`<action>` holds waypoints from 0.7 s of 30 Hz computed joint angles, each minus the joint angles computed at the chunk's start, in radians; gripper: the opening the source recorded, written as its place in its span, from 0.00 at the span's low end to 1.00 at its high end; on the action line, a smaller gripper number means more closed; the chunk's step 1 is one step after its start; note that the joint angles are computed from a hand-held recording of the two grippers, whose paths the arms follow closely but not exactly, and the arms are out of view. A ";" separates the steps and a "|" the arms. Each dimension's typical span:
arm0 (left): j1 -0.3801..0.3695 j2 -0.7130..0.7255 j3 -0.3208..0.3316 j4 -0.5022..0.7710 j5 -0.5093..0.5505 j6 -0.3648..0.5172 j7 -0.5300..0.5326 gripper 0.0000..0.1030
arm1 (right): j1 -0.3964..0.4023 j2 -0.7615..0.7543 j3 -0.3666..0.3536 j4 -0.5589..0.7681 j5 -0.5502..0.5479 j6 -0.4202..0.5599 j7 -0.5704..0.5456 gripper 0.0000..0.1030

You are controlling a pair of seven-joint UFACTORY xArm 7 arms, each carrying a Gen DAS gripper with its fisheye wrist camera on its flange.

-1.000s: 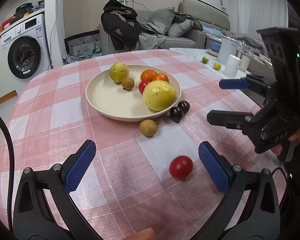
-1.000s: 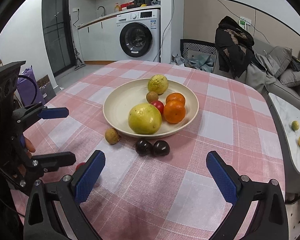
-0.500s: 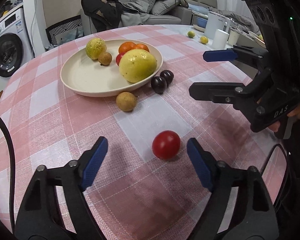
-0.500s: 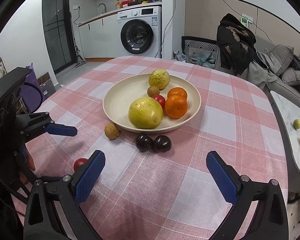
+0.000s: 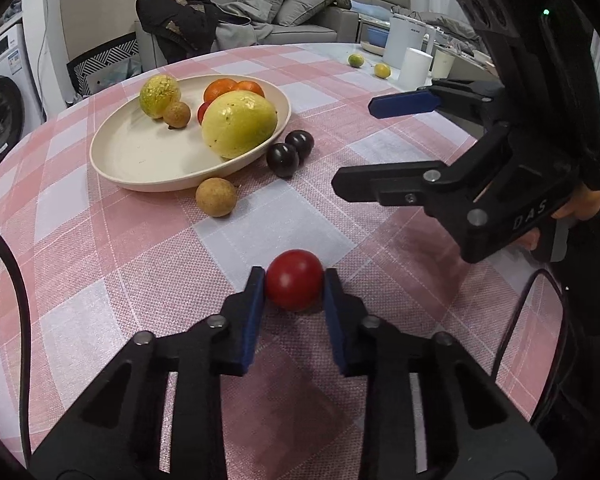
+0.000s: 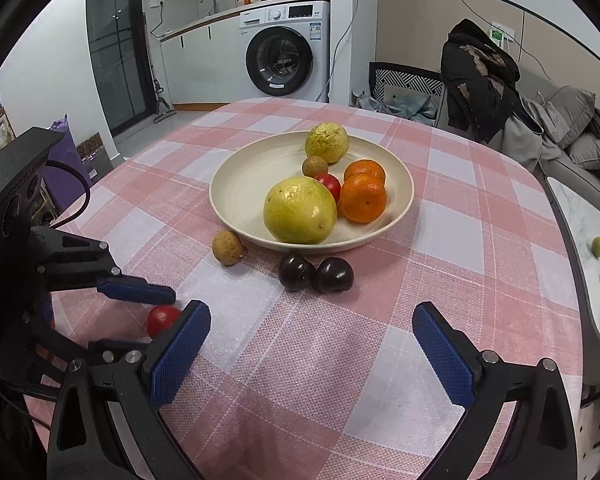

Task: Organize fruits
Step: 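Grasp the second red tomato with the left tool and lift it, then hold the tomato in the left tool while the right tool moves to the dark plums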

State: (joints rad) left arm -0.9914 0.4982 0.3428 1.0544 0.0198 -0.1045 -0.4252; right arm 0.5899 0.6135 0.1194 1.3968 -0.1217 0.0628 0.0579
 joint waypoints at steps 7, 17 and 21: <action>-0.061 -0.019 0.068 -0.048 -0.080 -0.087 0.019 0.25 | 0.004 0.007 -0.012 0.009 0.007 0.003 0.017 1.00; -0.138 -0.016 0.144 -0.082 -0.278 -0.153 0.099 0.25 | 0.221 0.070 -0.327 0.122 -0.117 0.120 0.308 0.99; -0.124 -0.018 0.119 -0.083 -0.325 -0.158 0.144 0.25 | 0.214 0.105 -0.328 0.179 -0.182 0.180 0.341 0.99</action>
